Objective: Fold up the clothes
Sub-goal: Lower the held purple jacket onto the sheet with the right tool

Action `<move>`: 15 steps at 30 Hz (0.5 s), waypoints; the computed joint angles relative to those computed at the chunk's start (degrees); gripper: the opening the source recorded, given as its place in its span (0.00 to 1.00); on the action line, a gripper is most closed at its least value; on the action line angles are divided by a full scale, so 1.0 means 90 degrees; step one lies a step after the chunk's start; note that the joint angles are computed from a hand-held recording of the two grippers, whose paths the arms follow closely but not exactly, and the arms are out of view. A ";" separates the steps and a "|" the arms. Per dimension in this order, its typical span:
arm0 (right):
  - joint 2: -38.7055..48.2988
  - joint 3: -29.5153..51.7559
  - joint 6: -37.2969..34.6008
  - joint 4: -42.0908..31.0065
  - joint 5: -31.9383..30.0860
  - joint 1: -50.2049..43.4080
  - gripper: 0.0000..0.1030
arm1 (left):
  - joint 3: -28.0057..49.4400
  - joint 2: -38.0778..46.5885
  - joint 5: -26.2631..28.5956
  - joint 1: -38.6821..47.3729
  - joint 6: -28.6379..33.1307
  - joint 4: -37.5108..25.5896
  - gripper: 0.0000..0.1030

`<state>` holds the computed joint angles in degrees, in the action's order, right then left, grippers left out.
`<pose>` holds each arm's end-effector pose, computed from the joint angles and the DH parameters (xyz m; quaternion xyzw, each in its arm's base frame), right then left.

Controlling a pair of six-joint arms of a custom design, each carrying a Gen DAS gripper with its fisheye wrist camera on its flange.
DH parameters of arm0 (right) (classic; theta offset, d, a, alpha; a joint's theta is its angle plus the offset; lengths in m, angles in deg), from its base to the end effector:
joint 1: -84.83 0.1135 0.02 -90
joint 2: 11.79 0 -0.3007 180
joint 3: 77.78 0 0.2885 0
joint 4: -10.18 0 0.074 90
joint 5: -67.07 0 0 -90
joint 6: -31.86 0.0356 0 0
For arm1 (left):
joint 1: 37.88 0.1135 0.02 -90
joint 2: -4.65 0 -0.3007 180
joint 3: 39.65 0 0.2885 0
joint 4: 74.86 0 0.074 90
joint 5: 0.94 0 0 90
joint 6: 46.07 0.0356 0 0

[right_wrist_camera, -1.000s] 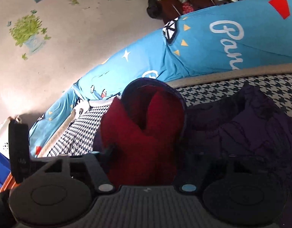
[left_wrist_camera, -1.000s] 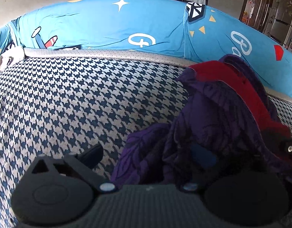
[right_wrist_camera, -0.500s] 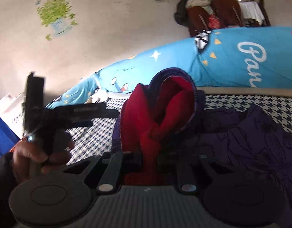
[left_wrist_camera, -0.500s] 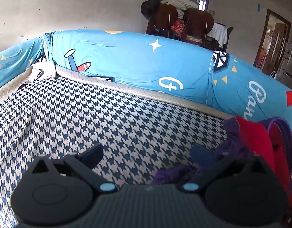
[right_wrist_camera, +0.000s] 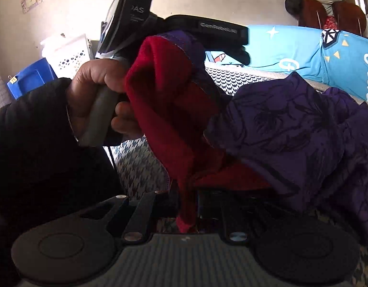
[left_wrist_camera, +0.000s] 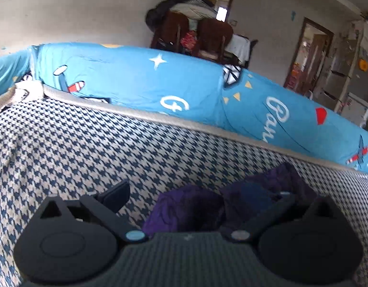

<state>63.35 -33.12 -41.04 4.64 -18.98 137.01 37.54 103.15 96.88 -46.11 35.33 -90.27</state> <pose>0.1737 0.2198 0.1934 -0.2535 0.8539 0.2325 0.3906 0.4158 -0.0650 0.2407 0.0277 0.8919 -0.1258 0.4336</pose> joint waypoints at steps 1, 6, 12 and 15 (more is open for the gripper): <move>-0.0046 0.0000 0.0003 -0.0079 -0.0009 0.0003 0.19 | -0.0057 0.0001 0.0002 -0.0080 0.0142 -0.0089 1.00; -0.0606 -0.0198 0.0075 -0.0402 -0.0034 -0.0046 0.21 | -0.0441 -0.0041 -0.0325 -0.0449 0.0803 -0.0243 1.00; -0.1587 -0.0543 0.0167 -0.0847 0.0273 -0.0002 0.28 | -0.0916 -0.0149 -0.0633 -0.0499 0.0975 -0.0199 1.00; -0.2123 -0.0697 0.0330 -0.1058 0.0493 -0.0005 0.32 | -0.1104 -0.0236 -0.0580 -0.0455 0.0966 -0.0207 1.00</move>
<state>44.25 -39.40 -38.07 -4.89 -14.54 136.97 27.60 101.03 91.66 -50.20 44.02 -92.13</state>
